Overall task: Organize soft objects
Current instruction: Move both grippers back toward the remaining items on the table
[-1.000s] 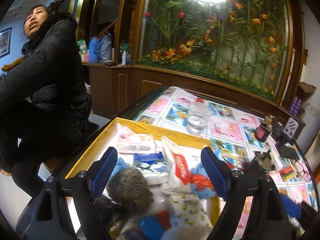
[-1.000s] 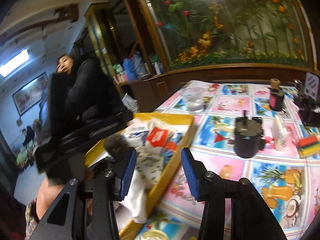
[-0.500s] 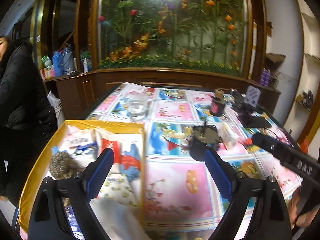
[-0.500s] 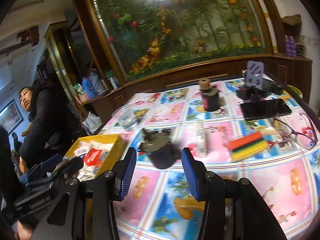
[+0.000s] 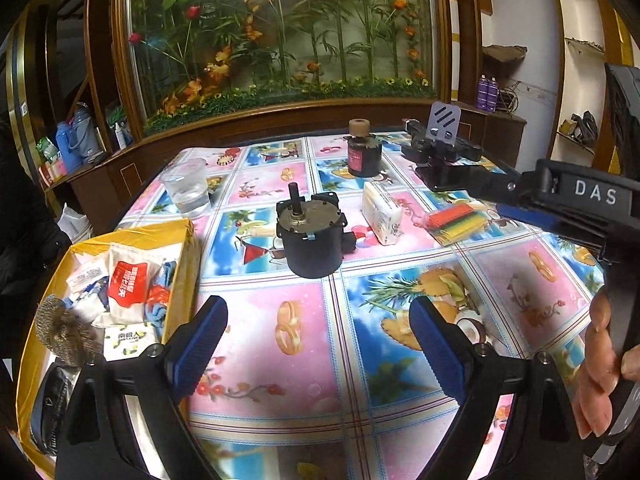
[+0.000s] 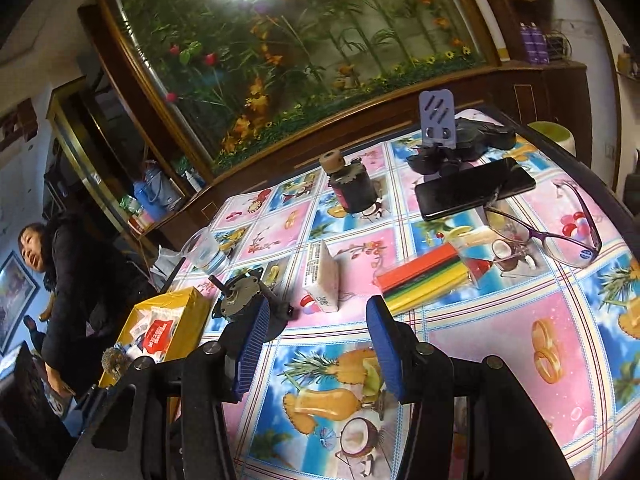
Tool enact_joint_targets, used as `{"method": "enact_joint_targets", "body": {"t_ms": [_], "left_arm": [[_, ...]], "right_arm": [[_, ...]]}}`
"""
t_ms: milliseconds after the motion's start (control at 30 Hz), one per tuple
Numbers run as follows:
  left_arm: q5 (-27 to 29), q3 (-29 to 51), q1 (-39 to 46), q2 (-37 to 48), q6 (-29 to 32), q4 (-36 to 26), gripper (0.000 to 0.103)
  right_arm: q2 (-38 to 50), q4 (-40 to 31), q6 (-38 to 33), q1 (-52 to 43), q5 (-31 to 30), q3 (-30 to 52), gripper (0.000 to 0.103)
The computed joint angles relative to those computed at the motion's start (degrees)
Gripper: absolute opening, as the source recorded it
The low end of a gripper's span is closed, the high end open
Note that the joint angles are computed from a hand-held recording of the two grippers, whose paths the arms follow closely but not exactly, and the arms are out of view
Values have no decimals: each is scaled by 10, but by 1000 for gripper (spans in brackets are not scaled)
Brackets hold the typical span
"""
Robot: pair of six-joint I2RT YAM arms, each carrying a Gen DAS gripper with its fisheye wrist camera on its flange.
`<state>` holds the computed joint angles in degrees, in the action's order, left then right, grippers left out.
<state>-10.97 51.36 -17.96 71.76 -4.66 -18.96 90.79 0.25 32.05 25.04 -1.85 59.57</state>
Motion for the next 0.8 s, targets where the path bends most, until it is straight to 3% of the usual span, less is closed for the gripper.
{"method": "enact_joint_targets", "body": {"t_ms": [533,733,800], "left_arm": [[22,23,46,22,-10,-20,92],[123,124,111,108,-46,-70,92],[108,181,103,162,-56,-96,95]], "right_arm": [[-3,-7,4,-6,1,-6,55],[-10,-4,10,-9,-8,-10,56],[-12,-3,13,-11,-9,-12,59]]}}
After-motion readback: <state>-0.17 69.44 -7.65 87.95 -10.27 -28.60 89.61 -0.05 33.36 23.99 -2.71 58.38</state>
